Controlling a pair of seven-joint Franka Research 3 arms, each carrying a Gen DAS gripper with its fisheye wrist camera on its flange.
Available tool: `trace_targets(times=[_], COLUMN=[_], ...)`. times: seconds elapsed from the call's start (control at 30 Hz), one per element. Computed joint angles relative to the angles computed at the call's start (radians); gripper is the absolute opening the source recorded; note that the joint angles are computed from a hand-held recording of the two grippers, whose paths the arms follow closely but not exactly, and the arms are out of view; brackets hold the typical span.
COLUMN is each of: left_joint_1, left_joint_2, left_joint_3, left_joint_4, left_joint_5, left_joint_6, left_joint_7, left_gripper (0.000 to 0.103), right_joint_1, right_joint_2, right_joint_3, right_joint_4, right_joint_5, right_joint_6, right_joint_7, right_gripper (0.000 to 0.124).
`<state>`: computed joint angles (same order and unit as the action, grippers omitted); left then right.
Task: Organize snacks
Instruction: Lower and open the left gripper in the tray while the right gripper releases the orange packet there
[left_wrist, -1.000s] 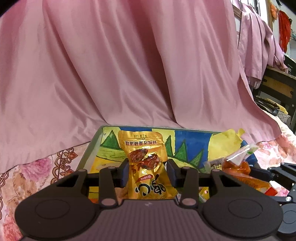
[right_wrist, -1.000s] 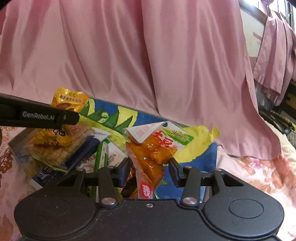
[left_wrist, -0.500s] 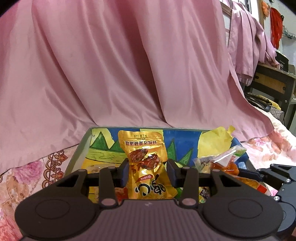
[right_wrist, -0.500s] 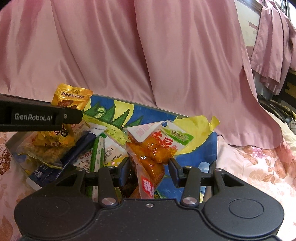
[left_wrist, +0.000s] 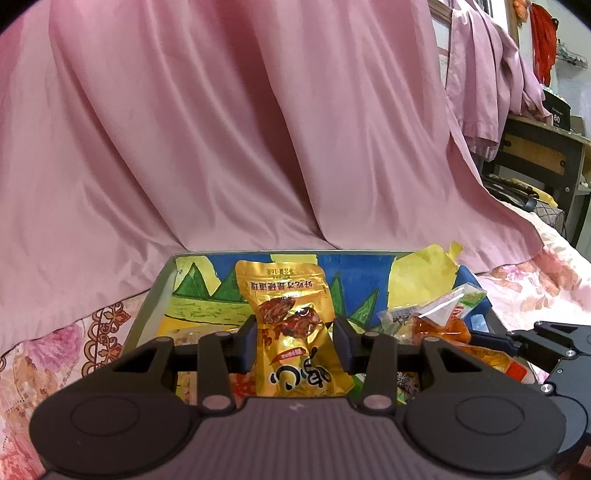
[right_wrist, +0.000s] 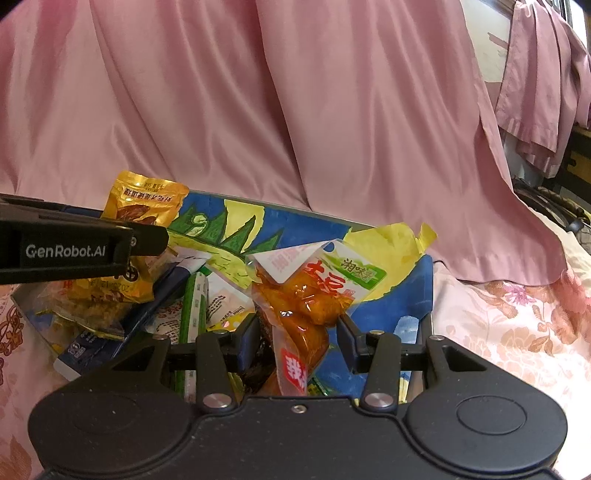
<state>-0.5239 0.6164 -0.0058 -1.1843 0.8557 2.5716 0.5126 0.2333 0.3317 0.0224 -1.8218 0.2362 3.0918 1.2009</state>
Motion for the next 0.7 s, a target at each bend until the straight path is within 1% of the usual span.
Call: trace_targets(times=[0.5,0.67,0.7], left_joint_1=[0.018,0.029,0.032], left_joint_2=[0.004,0.002,0.001], left_joint_3=[-0.018,-0.029,-0.031], left_joint_4=[0.002,-0.004,-0.006], left_joint_5=[-0.066,-0.101,-0.11], left_joint_6=[-0.007,-0.006,-0.006], left_joint_7=[0.018,0.024,0.023], left_gripper=[0.048,0.049,0.049], right_joint_1=[0.034,0.048,0.038], right_joint_2=[0.006,0.005,0.004], right_joint_3=[-0.043,-0.063,-0.054], right_joint_4=[0.008,0.008,0.008], right_joint_5=[-0.034,-0.053,-0.046], right_joint_6=[-0.007,-0.012,-0.014], right_joint_7=[0.068,0.106,0.108], right_gripper=[0.048,0.05,0.051])
